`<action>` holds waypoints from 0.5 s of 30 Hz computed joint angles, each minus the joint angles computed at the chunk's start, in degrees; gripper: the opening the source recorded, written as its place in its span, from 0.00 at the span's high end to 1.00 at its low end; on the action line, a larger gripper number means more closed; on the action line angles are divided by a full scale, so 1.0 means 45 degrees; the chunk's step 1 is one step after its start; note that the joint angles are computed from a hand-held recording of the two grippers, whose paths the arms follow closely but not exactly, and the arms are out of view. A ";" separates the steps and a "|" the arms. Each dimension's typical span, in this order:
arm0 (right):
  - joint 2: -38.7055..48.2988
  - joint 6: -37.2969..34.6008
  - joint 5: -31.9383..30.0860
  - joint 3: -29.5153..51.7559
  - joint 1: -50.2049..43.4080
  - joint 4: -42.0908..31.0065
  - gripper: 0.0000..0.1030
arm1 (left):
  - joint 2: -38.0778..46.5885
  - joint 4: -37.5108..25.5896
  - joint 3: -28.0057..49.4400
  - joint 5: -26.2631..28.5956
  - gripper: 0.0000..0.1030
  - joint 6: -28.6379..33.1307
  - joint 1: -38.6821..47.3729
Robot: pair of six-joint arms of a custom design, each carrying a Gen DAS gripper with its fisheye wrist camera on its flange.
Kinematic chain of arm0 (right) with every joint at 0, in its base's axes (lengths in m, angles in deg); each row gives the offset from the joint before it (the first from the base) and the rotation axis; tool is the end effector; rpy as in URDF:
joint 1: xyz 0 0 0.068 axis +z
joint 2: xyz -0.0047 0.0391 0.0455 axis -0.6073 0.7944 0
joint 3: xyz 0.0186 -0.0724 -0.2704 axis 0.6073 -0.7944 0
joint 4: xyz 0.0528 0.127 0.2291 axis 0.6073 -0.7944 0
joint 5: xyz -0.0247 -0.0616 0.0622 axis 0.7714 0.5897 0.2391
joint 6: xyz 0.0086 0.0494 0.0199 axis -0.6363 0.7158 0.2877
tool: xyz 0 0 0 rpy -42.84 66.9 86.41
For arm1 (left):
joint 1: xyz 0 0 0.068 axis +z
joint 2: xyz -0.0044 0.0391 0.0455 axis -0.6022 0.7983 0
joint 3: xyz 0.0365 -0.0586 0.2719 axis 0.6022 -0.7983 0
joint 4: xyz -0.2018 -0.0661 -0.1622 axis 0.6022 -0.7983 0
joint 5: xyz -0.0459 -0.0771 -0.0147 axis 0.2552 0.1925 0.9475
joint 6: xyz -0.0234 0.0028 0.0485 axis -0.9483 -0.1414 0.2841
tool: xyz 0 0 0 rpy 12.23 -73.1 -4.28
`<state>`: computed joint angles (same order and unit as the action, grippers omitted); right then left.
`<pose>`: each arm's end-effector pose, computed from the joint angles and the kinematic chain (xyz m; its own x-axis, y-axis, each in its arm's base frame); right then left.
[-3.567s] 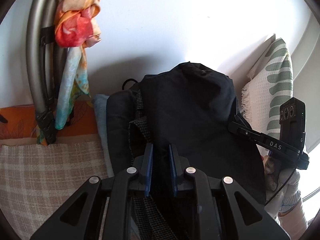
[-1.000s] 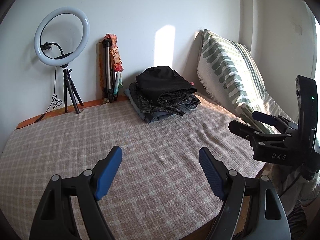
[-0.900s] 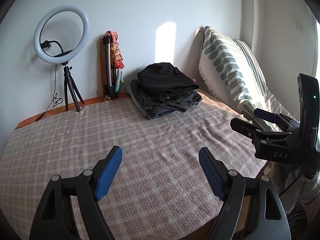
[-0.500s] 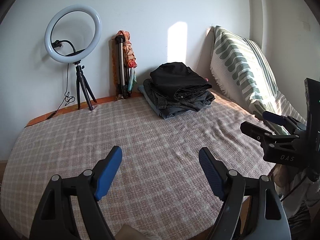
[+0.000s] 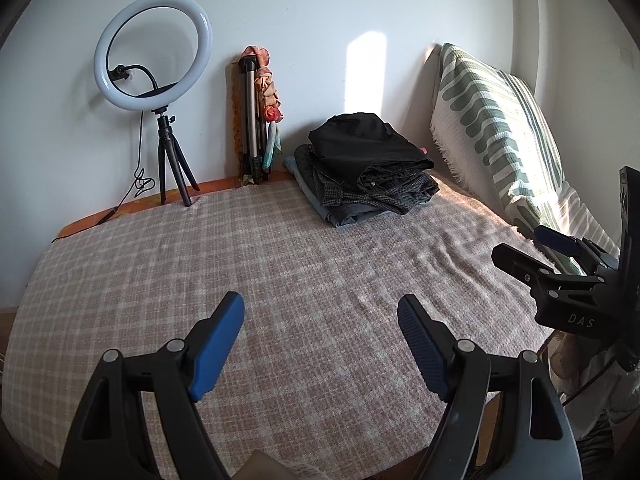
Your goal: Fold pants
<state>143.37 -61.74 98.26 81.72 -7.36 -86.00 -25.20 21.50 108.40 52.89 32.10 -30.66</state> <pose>0.1954 0.0953 0.2784 -0.6180 0.1086 -0.7787 0.1041 0.9930 0.0559 0.2319 0.0104 0.2501 -0.5738 0.2407 -0.7828 0.4292 0.9024 -0.0371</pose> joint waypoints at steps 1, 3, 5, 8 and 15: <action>0.0006 -0.0037 -0.0029 -0.0017 -0.0017 0.0029 0.01 | -0.0009 -0.0021 0.0009 0.0028 0.24 -0.0009 0.0015; 0.0020 -0.0014 -0.0006 0.0004 0.0031 0.0007 0.01 | -0.0004 -0.0040 0.0021 0.0065 0.25 0.0033 0.0035; 0.0057 0.0039 0.0017 0.0027 0.0078 -0.0022 0.01 | -0.0006 -0.0061 0.0061 0.0114 0.24 0.0061 0.0091; 0.0069 0.0077 -0.0030 0.0015 0.0080 -0.0008 0.01 | -0.0008 -0.0085 0.0084 0.0127 0.24 0.0062 0.0102; 0.0088 0.0089 -0.0047 0.0011 0.0104 -0.0009 0.01 | -0.0091 -0.0124 0.0079 0.0067 0.25 0.0041 0.0076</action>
